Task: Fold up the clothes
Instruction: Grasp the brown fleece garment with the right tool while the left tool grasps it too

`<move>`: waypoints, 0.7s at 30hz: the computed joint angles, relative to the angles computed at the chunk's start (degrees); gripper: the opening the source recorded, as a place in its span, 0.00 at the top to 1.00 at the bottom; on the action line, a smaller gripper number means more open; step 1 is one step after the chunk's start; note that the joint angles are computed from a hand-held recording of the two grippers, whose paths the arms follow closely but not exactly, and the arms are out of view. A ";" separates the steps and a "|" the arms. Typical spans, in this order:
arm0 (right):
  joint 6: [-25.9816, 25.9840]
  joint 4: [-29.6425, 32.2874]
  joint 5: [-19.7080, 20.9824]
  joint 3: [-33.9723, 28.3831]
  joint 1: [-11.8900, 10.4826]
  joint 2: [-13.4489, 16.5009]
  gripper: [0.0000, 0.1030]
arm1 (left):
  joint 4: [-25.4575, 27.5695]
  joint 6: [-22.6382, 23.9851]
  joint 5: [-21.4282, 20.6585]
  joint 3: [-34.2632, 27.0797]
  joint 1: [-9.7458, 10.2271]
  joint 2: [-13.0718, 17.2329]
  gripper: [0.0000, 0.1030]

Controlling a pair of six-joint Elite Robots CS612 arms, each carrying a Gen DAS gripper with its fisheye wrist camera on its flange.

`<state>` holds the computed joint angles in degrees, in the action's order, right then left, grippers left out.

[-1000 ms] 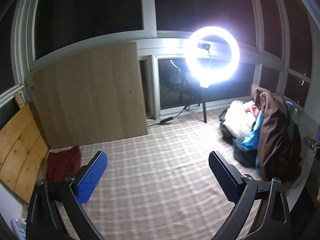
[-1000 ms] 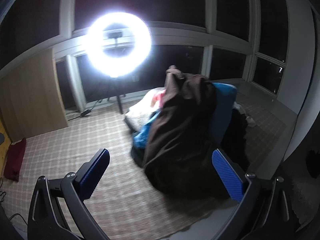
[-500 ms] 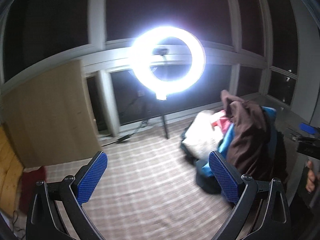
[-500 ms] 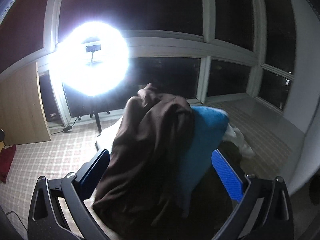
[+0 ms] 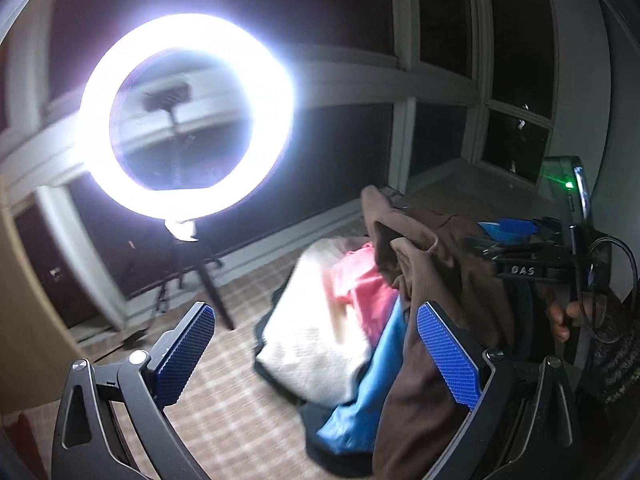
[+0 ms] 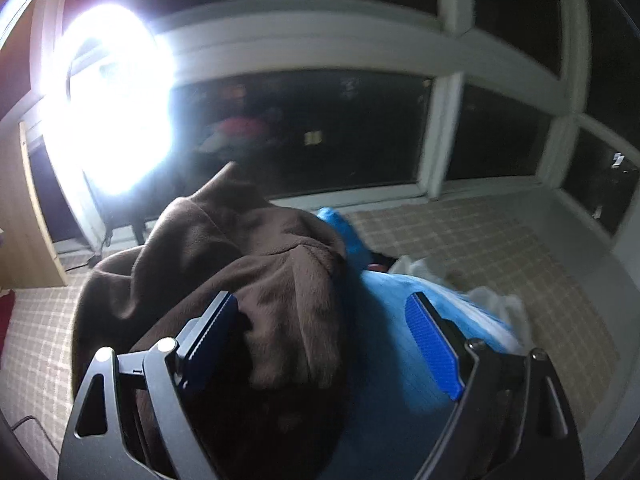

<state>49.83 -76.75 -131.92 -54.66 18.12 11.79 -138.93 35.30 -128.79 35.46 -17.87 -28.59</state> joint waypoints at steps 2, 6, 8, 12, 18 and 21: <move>-2.99 -2.39 4.96 -0.58 -0.70 0.57 0.54 | 1.92 1.14 0.67 -1.70 -0.64 0.96 0.01; -4.31 -4.98 7.89 -2.90 -0.29 1.82 0.88 | 5.10 3.34 1.03 -4.17 -1.11 2.39 0.01; -3.52 -6.20 6.83 -5.50 0.60 2.87 0.89 | 5.88 4.69 1.01 -4.85 -1.13 2.85 0.01; 3.14 -7.79 1.54 -15.20 3.67 6.92 0.90 | 8.66 8.41 -0.05 -5.65 -0.90 3.10 0.01; 24.23 12.81 -3.49 -25.02 7.13 10.48 0.90 | 13.36 14.30 -2.15 -5.86 -2.10 2.53 0.01; 29.80 16.44 -0.80 -27.63 7.12 12.18 0.90 | 17.90 18.21 -2.98 -6.31 -3.42 2.26 0.01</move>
<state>79.62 -60.31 -132.72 -82.29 25.24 23.97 -121.02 53.51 -131.77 29.15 -21.29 -26.32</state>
